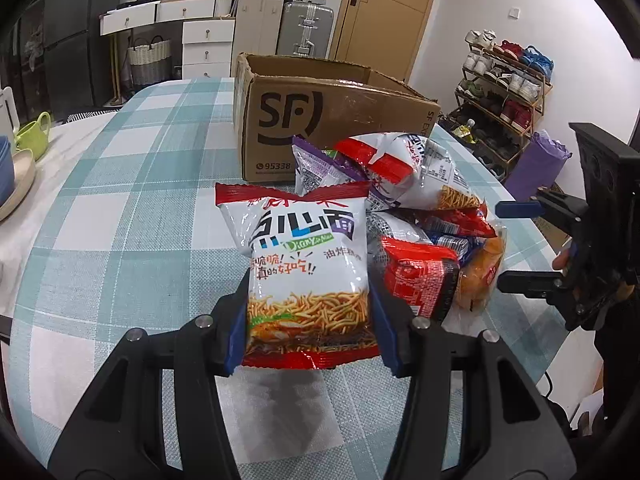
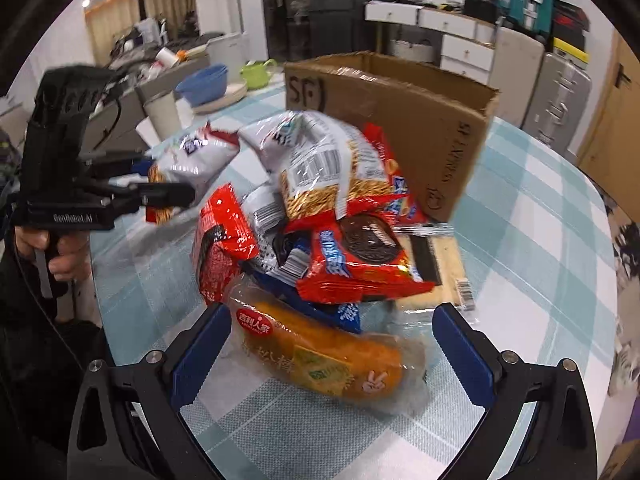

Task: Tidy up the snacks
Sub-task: 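Grasp the white noodle bag with left gripper while right gripper grasps the bread roll, then lift both held snacks and carry them over the cardboard box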

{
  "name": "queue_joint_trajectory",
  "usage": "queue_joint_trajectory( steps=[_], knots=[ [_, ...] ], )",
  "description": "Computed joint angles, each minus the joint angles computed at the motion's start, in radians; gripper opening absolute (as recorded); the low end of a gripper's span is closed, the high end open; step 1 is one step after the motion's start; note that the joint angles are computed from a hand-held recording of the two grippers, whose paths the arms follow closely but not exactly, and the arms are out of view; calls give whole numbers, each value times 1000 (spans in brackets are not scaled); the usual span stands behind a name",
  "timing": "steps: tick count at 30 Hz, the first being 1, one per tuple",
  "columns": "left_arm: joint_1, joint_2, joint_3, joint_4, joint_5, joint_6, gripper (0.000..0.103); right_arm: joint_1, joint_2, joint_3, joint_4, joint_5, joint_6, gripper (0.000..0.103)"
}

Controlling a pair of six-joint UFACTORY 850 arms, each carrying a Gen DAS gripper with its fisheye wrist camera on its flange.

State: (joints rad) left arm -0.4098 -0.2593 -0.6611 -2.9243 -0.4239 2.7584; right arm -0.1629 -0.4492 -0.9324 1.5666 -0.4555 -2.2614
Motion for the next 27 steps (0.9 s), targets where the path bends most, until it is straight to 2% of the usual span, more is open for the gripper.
queue_joint_trajectory(
  steps=[4, 6, 7, 8, 9, 11, 14, 18, 20, 22, 23, 27],
  knots=[
    [1, 15, 12, -10, -2, 5, 49, 6, -22, -30, -230, 38, 183, 103],
    [1, 22, 17, -15, -3, 10, 49, -8, -19, -25, -325, 11, 253, 102],
    [1, 24, 19, -18, -4, 12, 49, -16, -16, -17, -346, -2, 260, 101],
    [1, 27, 21, -18, -4, 11, 49, -22, -10, -4, -349, -5, 253, 95],
    [2, 29, 23, -16, -3, 8, 49, -23, -3, 7, -345, -1, 246, 88],
    [3, 30, 23, -13, -1, 4, 49, -31, 12, 41, -267, 0, 153, 81],
    [1, 34, 26, -11, 1, 1, 49, -45, 13, 65, -187, -38, 62, 79],
    [-7, 38, 27, -19, 1, 12, 49, -21, 35, 125, 69, -14, -211, 79],
    [-11, 41, 30, -28, 1, 21, 49, -12, 48, 147, 127, -9, -285, 72],
    [-13, 42, 31, -33, 1, 25, 49, -5, 40, 139, 100, -2, -277, 65],
    [-14, 42, 31, -34, 0, 26, 49, -6, 39, 136, 67, -9, -257, 58],
    [-12, 46, 37, -32, -1, 20, 49, -27, 20, 113, -7, -76, -189, 44]
  ],
)
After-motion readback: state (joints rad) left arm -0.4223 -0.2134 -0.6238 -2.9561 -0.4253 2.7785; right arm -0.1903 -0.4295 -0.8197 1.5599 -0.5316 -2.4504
